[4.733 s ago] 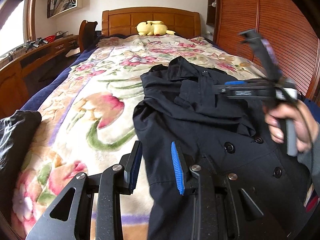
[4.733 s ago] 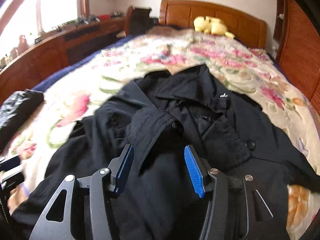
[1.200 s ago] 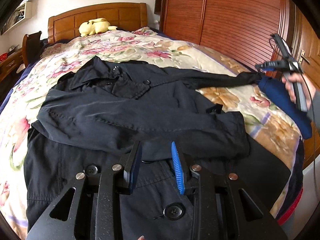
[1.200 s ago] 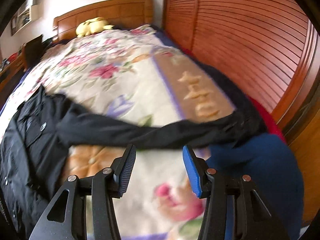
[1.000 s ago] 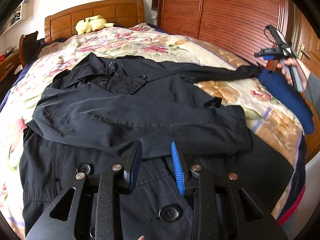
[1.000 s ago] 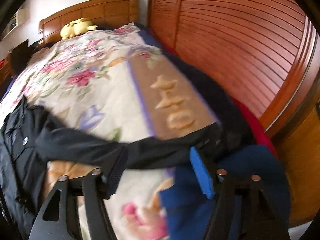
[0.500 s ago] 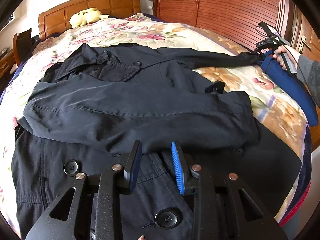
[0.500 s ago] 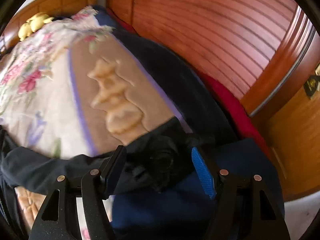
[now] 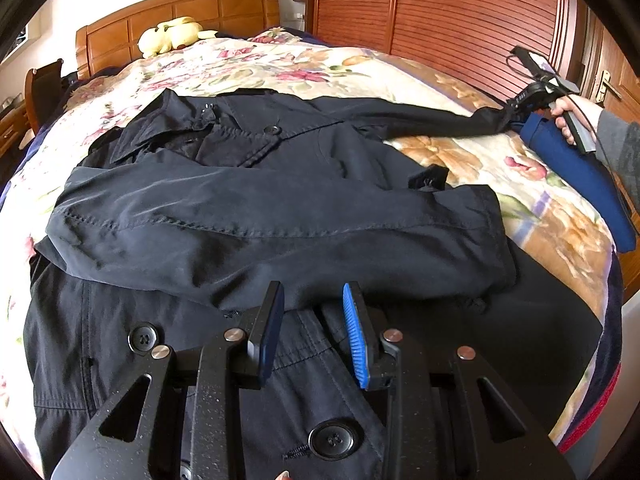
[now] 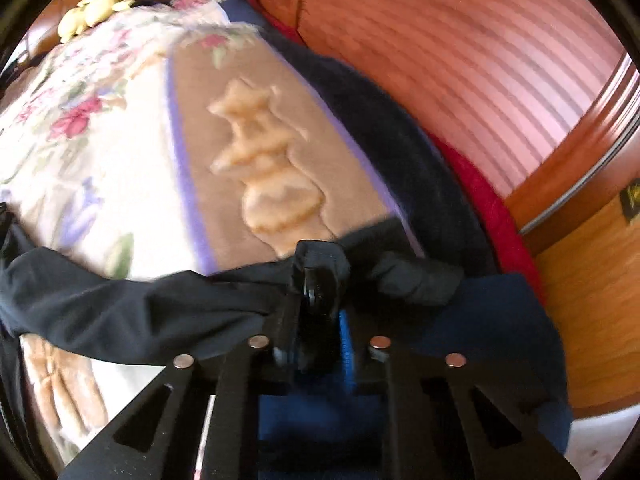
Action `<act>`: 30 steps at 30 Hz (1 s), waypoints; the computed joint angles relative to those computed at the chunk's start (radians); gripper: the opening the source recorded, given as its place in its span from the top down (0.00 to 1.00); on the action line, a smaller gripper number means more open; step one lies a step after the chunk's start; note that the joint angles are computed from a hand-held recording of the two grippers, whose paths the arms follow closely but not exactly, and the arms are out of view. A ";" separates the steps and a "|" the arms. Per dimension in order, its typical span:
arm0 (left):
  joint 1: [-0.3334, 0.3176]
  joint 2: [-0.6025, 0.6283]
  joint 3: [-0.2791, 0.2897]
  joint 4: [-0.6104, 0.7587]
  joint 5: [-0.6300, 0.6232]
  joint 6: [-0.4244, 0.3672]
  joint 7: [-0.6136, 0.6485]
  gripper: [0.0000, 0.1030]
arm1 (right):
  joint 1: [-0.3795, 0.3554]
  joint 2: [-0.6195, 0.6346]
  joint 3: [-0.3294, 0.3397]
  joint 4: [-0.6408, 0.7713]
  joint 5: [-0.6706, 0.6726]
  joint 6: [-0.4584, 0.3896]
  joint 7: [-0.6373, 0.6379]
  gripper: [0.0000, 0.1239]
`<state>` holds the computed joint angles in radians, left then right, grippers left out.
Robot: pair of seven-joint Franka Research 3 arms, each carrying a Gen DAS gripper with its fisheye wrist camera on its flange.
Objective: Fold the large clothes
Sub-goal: 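Lift the sleeve with the right gripper and lay it over the coat body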
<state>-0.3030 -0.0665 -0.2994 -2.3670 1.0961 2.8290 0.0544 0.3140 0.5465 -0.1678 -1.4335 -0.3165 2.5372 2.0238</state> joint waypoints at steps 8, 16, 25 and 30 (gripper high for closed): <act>0.013 -0.072 -0.014 -0.033 0.038 0.009 -0.046 0.69 | 0.092 -0.172 -0.020 -0.161 -0.178 0.142 0.071 0.89; 0.050 -0.186 -0.040 -0.103 0.051 0.035 -0.074 0.69 | 0.145 -0.362 0.056 -0.307 -0.429 0.178 0.193 0.90; 0.103 -0.357 -0.071 -0.228 -0.025 0.056 -0.025 0.69 | 0.146 -0.533 0.220 -0.412 -0.620 0.112 0.275 0.90; 0.136 -0.454 -0.087 -0.299 -0.089 0.068 0.020 0.69 | 0.126 -0.557 0.298 -0.415 -0.665 0.105 0.282 0.90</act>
<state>-0.1666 -0.5210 -0.3860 -2.6661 1.0068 2.8974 0.0743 0.4402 -0.0103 0.1302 -1.8484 -0.9820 2.6421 2.3058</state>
